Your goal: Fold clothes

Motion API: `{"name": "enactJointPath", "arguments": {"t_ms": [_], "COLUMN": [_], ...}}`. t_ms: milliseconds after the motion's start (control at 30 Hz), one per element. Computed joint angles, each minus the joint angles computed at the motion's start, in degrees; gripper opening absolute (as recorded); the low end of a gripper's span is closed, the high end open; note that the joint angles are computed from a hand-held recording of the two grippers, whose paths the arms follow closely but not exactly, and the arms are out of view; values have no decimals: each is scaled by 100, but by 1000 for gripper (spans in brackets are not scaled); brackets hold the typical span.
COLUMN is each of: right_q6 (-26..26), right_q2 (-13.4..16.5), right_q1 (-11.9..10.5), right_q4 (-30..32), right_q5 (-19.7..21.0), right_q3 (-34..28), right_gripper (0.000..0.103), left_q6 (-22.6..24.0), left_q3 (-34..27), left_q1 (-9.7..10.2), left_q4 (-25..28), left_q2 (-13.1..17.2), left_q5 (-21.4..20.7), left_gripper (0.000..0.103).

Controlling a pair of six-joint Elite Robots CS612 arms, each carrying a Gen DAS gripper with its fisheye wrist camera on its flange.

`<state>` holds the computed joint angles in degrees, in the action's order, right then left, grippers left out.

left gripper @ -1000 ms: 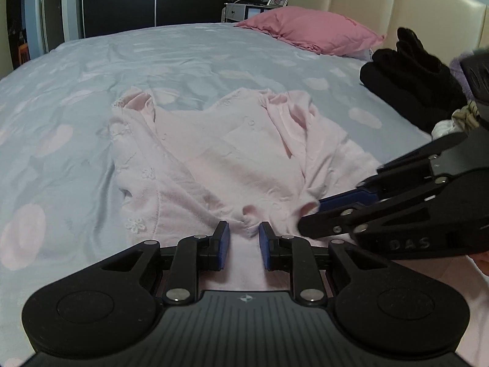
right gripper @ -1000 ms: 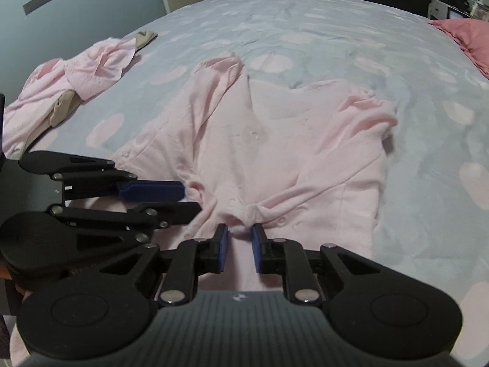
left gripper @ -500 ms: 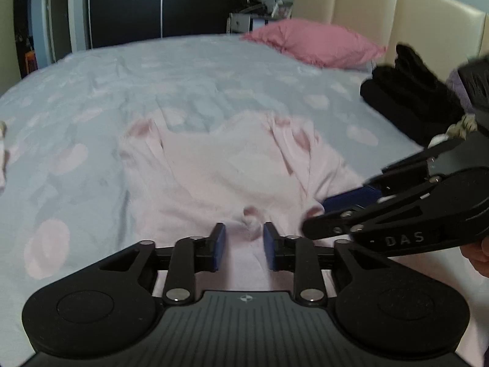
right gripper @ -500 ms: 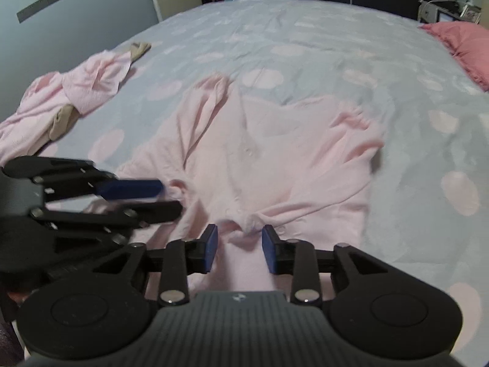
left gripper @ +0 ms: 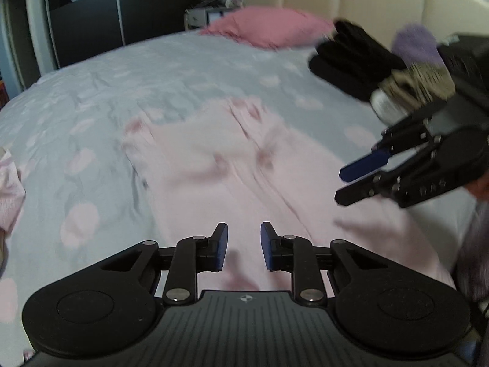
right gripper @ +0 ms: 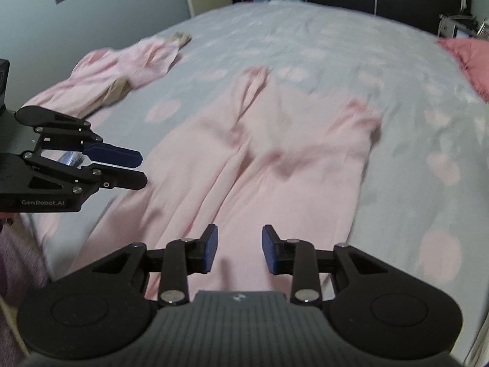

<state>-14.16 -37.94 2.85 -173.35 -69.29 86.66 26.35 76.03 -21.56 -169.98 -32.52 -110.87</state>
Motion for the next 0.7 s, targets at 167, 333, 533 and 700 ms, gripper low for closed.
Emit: {"name": "enactJointPath", "arguments": {"t_ms": [167,333,533,700], "right_q6": [-134,-206,-182,-746], "right_q2": [-144,-291,-508,-665], "right_q1": [61,134,167,198], "right_q4": [543,924,651,242], "right_q5": [-61,-174,-146,231], "right_q3": [316,623,997,1288], "right_gripper": [35,37,37,37], "left_q6": [51,13,-167,-140], "left_q3": [482,973,1374,1472], "left_q1": [-32,-109,-61,25], "left_q4": [547,743,699,1280], "left_q2": [-252,-466,-725,-855], "left_q5": [43,-32,-361,-650], "left_gripper": [19,19,23,23]}}
